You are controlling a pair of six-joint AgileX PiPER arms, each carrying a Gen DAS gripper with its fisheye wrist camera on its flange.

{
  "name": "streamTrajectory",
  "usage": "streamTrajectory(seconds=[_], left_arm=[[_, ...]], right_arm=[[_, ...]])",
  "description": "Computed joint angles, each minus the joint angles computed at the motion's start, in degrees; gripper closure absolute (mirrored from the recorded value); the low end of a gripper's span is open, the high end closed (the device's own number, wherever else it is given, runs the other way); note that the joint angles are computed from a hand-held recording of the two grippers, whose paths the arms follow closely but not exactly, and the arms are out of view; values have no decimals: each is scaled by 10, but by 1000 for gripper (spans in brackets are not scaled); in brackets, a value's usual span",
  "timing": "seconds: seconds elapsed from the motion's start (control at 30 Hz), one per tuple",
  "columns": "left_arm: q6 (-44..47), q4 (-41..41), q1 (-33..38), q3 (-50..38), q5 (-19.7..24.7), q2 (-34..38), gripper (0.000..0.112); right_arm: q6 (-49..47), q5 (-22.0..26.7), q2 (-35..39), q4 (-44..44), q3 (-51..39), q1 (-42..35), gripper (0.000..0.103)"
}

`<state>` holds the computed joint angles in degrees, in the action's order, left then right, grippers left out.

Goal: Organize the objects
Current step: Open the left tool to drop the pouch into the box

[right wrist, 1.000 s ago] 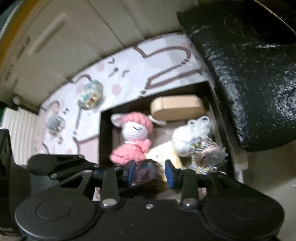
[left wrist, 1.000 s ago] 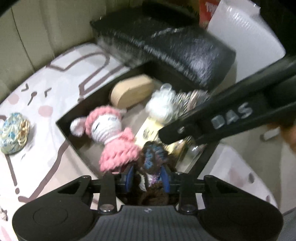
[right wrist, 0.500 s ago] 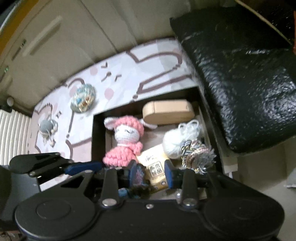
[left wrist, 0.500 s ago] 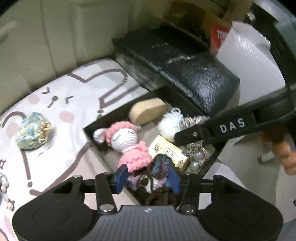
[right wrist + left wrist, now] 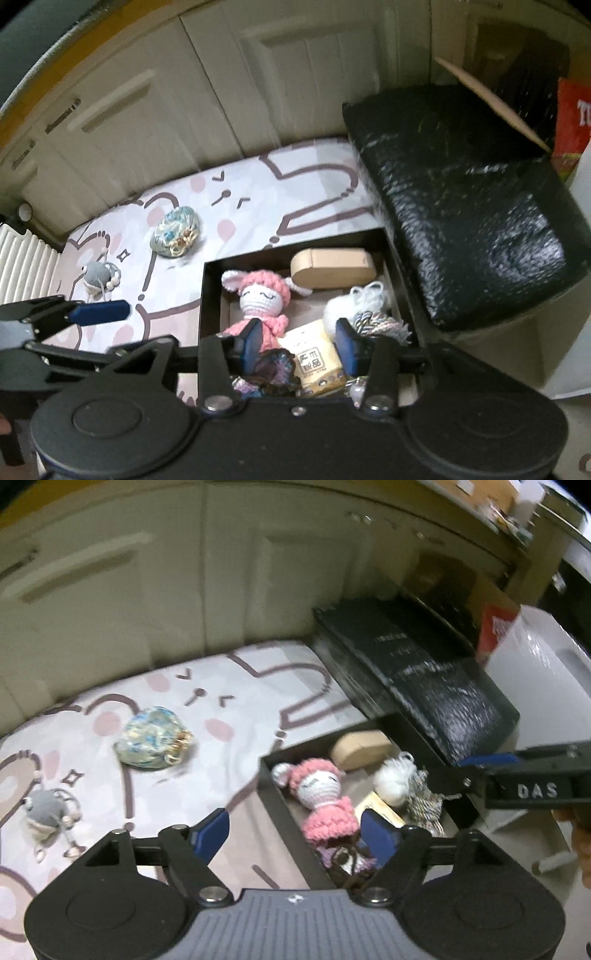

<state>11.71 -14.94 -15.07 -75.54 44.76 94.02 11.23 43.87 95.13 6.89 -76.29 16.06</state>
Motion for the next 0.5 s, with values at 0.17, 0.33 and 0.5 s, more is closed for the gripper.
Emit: streamTrajectory(seconds=[0.17,0.33,0.5], left_arm=[[-39,26,8,18,-15,-29,20],[-67,50,13,36,-27,-51,13],[-88,61,24,51,-37,-66,9]], right_arm=[[32,-28,-32,-45,28,17,36],[67,-33,-46,-91,39,31,22],[95,-50,-58,-132,57,44,8]])
